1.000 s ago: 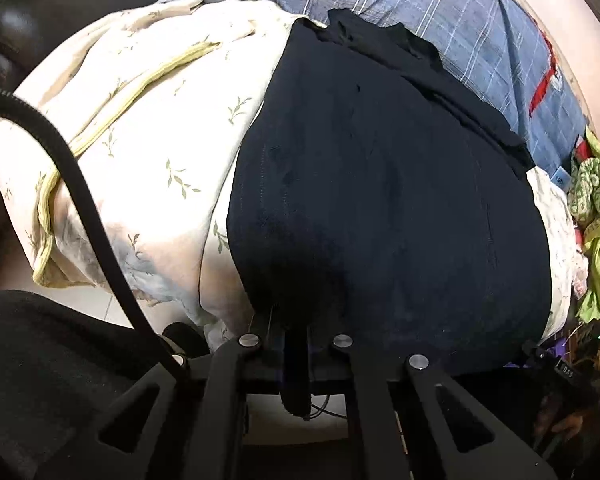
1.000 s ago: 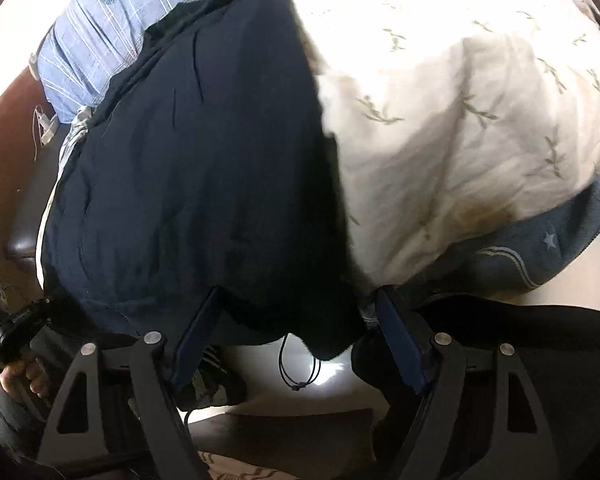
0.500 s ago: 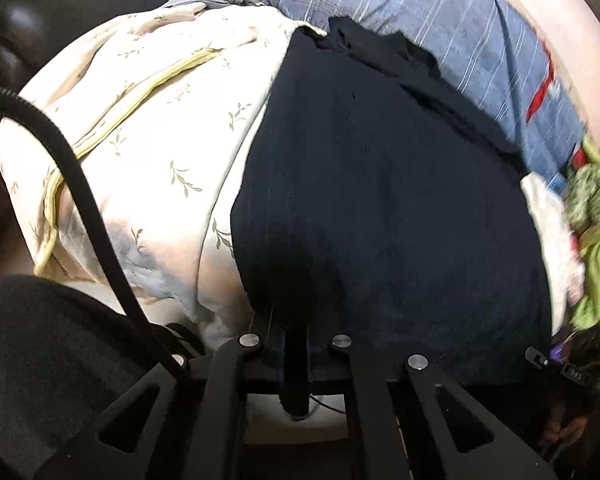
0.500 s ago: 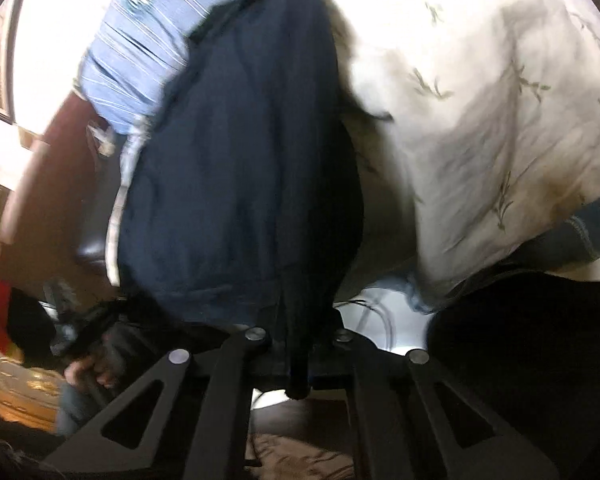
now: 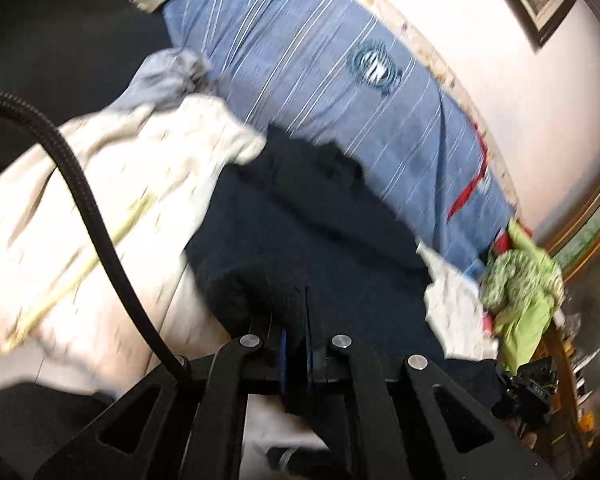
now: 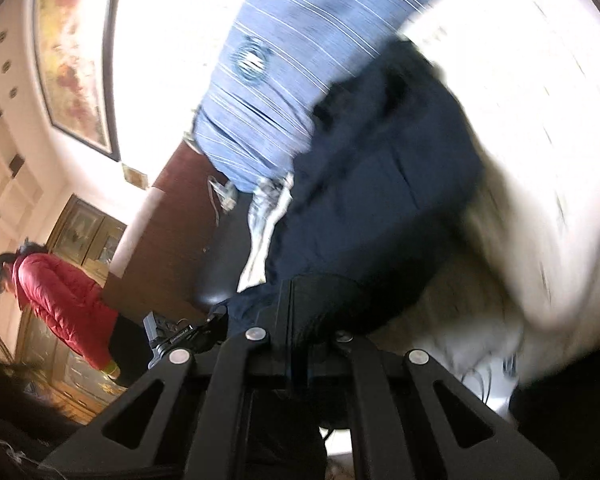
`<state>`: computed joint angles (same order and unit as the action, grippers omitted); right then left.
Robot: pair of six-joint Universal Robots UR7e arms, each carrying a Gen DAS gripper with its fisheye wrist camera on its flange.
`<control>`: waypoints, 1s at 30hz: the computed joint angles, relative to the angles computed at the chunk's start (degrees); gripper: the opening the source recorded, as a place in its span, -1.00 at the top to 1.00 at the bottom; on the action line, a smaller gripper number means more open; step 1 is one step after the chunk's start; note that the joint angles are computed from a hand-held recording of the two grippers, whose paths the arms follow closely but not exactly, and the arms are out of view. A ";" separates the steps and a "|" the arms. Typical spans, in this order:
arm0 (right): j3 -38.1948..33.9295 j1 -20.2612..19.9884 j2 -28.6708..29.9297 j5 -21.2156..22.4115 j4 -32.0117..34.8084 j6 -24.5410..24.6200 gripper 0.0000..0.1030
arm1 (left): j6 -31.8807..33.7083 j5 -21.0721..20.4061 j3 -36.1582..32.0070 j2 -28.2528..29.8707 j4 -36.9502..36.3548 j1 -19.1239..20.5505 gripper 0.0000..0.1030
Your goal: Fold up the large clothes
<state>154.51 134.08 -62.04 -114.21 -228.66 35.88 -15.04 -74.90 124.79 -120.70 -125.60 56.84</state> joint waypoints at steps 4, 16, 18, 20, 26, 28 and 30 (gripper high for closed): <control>-5.66 -2.89 -6.00 0.39 8.51 -8.18 0.91 | 2.58 -0.90 -4.59 9.07 -7.71 1.24 0.91; -31.32 -22.54 -7.18 7.39 32.12 -28.19 0.91 | 8.38 -0.84 -31.64 45.69 -16.95 6.84 0.92; -36.01 -25.11 -5.09 8.01 34.83 -29.37 0.91 | 8.54 -1.67 -38.22 52.50 -15.93 8.86 0.91; -40.70 -27.74 -2.67 7.85 38.22 -30.43 0.91 | 8.67 -1.38 -42.94 57.31 -14.22 10.21 0.87; -49.32 -33.76 3.52 0.82 50.38 -25.63 0.89 | -1.94 -5.22 -56.06 68.98 -5.51 16.06 0.64; -48.73 -34.90 4.09 1.51 47.74 -25.30 0.89 | -3.04 -5.85 -58.17 70.07 -4.54 16.71 0.64; -48.37 -35.34 3.94 2.36 46.89 -24.56 0.81 | -0.88 -5.40 -58.61 69.92 -4.26 16.28 0.60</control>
